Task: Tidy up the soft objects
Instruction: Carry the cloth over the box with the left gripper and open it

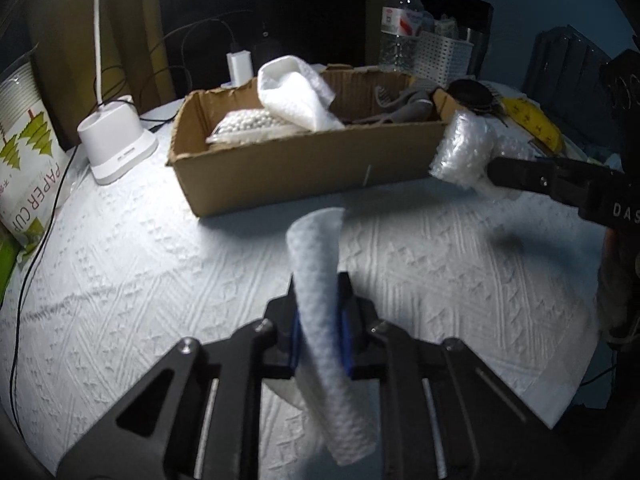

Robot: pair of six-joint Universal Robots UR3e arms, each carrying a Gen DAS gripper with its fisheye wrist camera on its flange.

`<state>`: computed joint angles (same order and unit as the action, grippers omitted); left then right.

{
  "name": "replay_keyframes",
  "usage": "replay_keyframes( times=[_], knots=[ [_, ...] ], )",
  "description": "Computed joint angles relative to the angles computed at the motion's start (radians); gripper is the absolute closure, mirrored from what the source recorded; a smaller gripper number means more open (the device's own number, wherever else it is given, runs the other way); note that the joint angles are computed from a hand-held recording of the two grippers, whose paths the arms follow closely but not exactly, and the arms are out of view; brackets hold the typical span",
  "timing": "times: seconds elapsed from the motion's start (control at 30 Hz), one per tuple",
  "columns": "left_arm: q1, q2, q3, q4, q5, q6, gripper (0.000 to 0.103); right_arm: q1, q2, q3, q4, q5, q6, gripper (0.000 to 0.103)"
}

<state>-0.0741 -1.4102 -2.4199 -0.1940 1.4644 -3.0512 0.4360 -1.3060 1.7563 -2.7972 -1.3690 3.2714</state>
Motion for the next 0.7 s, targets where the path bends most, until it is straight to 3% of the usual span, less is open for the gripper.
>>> replay_keyframes(
  times=[0.4,0.7],
  knots=[
    [-0.098,-0.111,0.205,-0.036,0.02,-0.083,0.088,-0.144,-0.126,0.146,-0.037,0.08,-0.049,0.073],
    [-0.161,-0.22,0.381,-0.056,0.092,-0.085,0.088,-0.237,-0.175,0.182,-0.042,0.144,-0.085,0.073]
  ],
)
